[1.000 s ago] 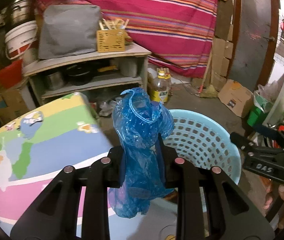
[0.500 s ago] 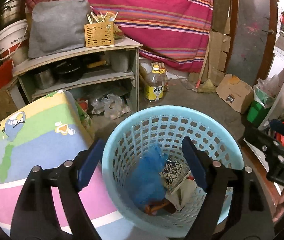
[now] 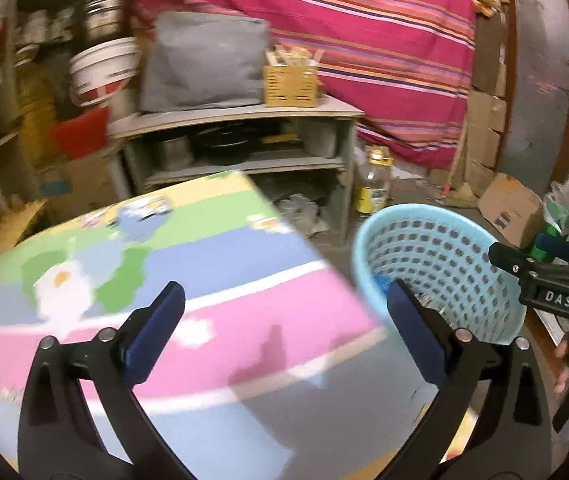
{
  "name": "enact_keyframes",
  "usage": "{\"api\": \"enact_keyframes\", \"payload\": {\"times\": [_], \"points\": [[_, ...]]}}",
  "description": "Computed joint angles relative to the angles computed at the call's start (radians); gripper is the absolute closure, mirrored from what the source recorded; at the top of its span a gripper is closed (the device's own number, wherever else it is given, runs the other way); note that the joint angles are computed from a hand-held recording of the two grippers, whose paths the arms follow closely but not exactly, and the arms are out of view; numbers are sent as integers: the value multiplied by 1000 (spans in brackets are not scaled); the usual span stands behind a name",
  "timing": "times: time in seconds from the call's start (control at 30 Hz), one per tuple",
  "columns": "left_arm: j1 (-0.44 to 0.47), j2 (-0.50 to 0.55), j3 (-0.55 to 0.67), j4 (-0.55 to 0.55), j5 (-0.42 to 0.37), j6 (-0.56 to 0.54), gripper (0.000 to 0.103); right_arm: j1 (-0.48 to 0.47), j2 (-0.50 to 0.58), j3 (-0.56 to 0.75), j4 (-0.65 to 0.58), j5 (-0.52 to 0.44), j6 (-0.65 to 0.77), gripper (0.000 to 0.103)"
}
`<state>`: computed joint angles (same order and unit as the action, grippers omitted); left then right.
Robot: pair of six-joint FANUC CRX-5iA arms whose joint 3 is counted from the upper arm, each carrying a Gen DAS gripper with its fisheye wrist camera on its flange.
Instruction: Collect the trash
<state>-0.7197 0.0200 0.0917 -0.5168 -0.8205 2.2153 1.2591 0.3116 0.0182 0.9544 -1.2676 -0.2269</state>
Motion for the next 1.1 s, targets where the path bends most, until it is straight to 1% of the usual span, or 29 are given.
{"api": "enact_keyframes", "payload": {"times": [0.07,0.17,0.23,0.33,0.4,0.43,0.57,0.67,0.7,0.9,1.0,1.1], "points": [[8,-60,-52,-10,-14,21,5,15,21,33,-3,-1,18,5],[5,-148,-113,-61,-59,69,5,55,60,92,-2,-33,33,5],[-11,-211,-149,-122,-93,129,5,93,87,126,20,-69,23,5],[-30,-307,-207,-175,-133,203,5,150,120,171,43,-110,9,4],[-63,-355,-233,-226,-173,260,5,182,146,207,50,-142,10,4],[-97,-379,-245,-270,-211,302,5,197,159,224,54,-155,11,4],[-225,-472,-299,-394,-340,404,5,259,200,277,89,-209,-9,4],[-283,-527,-334,-437,-405,471,5,298,229,304,136,-222,-37,4],[-290,-544,-346,-439,-413,482,5,305,235,310,146,-221,-42,4],[-422,-602,-409,-539,-529,556,5,334,327,401,212,-245,-11,4],[-443,-626,-443,-557,-549,569,5,338,364,434,227,-228,-7,4],[-435,-653,-479,-551,-560,573,5,340,389,450,236,-211,-18,4]]}}
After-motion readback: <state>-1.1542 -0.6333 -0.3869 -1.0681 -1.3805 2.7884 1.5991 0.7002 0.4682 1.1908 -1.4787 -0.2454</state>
